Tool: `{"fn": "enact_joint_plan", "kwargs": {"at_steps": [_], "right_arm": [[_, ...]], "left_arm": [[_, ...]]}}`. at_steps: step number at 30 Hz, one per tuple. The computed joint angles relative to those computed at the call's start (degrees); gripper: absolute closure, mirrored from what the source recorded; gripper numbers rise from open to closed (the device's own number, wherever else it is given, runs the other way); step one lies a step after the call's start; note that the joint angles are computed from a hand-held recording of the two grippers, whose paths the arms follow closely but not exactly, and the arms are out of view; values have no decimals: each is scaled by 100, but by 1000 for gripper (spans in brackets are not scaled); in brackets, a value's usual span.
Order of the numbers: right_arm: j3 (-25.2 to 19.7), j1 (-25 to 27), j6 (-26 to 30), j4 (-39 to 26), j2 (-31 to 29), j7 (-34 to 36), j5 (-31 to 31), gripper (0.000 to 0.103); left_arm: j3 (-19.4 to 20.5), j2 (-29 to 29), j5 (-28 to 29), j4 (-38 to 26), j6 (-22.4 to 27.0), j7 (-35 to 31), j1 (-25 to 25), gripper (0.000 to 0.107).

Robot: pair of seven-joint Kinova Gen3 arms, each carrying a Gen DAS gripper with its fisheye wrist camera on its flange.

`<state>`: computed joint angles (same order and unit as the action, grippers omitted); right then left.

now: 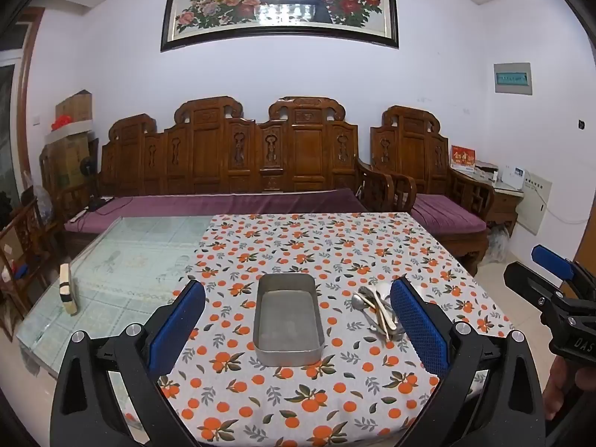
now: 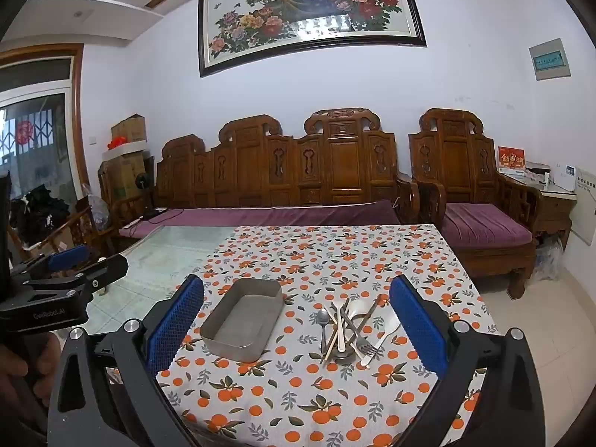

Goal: Organize utensils

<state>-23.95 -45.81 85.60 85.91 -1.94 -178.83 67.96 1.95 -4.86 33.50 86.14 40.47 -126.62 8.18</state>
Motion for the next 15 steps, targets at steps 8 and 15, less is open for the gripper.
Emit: {"fn": "enact_joint_plan", "kwargs": {"at_steps": [8,15], "right_arm": [[-2,-12,31,-21,12,22,4,3],[9,-25,28,-27,3,28,-7,3]], "left_arm": [[58,-4,-106,5,-70,106,37,11],[28,-12,-72,-161,57,143,37,11]]}}
